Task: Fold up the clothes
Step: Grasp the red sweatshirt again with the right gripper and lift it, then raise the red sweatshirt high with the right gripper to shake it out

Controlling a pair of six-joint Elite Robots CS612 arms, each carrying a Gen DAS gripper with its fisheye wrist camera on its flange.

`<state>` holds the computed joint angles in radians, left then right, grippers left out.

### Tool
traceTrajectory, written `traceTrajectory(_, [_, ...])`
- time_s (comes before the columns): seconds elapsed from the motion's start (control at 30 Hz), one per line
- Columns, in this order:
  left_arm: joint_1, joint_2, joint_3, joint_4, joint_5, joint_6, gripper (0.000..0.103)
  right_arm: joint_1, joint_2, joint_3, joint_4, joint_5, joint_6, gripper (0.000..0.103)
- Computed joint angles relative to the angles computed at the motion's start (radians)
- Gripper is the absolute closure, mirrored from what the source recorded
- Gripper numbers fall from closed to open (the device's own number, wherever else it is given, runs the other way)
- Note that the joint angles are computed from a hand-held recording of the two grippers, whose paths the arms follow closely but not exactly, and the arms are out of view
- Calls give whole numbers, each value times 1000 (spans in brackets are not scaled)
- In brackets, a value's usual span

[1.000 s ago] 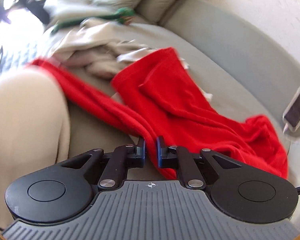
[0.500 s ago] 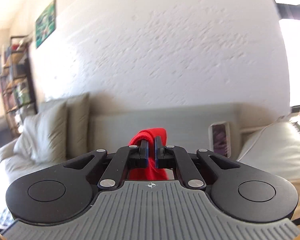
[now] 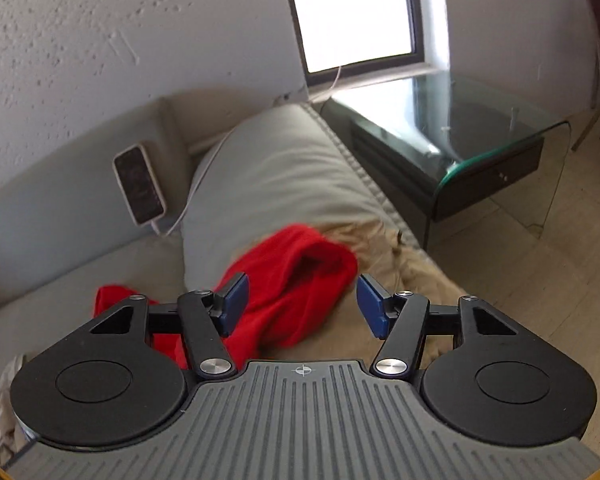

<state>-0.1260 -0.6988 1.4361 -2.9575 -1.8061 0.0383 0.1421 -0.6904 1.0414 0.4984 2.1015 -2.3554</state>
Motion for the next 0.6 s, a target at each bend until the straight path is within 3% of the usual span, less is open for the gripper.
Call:
traceTrajectory(0.07, [-8, 2, 1, 11, 5, 23, 6, 13, -21, 57, -73, -66, -25, 41])
traceTrajectory(0.13, [-11, 3, 3, 8, 22, 26, 6, 13, -27, 77, -120, -206, -59, 30])
traceTrajectory(0.2, [-12, 6, 1, 13, 38, 21, 6, 6, -5, 53, -130, -352, -66, 23])
traceTrajectory(0.3, [-7, 8, -4, 17, 53, 2, 6, -1, 65, -38, -83, -450, 9, 22])
traceTrajectory(0.47, [1, 11, -11, 23, 65, -15, 6, -23, 241, -290, 104, -518, 227, 17])
traceTrajectory(0.6, [4, 18, -22, 33, 63, -22, 6, -1, 324, -426, 136, -402, 220, 20])
